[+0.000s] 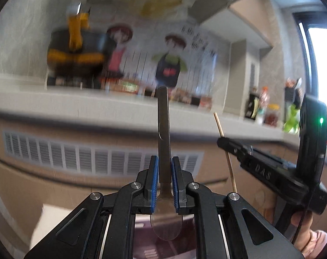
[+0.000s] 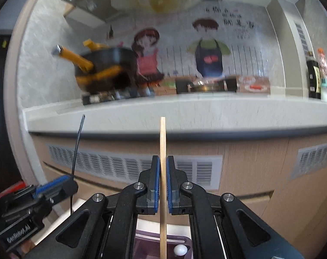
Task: Organize utensils
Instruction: 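Lift the spoon and chopstick over the maroon caddy and release both into it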
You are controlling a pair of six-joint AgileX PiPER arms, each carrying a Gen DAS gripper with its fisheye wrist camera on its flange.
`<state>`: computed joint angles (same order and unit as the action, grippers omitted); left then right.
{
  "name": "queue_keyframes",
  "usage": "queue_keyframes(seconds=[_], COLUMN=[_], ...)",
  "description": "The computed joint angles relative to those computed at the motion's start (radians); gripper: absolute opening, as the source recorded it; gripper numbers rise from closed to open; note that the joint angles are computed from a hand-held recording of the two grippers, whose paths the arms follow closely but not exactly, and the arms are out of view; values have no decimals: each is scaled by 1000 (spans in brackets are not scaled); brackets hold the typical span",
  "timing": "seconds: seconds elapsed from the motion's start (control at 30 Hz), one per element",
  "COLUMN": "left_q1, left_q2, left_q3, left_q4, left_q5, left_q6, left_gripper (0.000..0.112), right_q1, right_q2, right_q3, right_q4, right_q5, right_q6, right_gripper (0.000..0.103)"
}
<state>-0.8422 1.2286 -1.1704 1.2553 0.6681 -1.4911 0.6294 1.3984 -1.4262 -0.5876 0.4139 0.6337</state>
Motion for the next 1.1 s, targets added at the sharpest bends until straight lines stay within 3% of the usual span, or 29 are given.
queue_keyframes(seconds=[0.17,0.27,0.43,0.5,0.63,0.7,0.77,0.9,1.03,1.1], left_q1=[143,195,203,191,165,152,144,118,48,20], left_q2=[75,111,134,138,135,131,122,57,-34,-78], left_q3=[78,99,137,152,167,172,172,183,174,177], left_q4=[-26,-44,-3,17,-5,-32,-77,-172,-228,-252], left_q5=[-139,-193,-217,-212,-188,-179,-171,-134,-2,57], left_q6=[-75,-95,-165,-190,-171,-149,-120,-51,-5,-5], left_gripper=[12,12,12,13,14,15,18,27,40,46], right_q1=[-42,-44,-33,-27,-34,-28,-25,2,20,42], right_q2=[72,92,114,108,90,73,48,-61,-176,-231], right_q3=[33,49,81,104,149,172,194,279,337,367], right_q4=[20,-95,-281,-322,-256,-197,-119,-163,-76,-75], right_q5=[-75,-101,-118,-121,-133,-104,-78,-30,32,72], right_q6=[-4,107,268,302,238,174,96,140,70,69], right_gripper=[5,5,5,5,6,10,28,33,51,51])
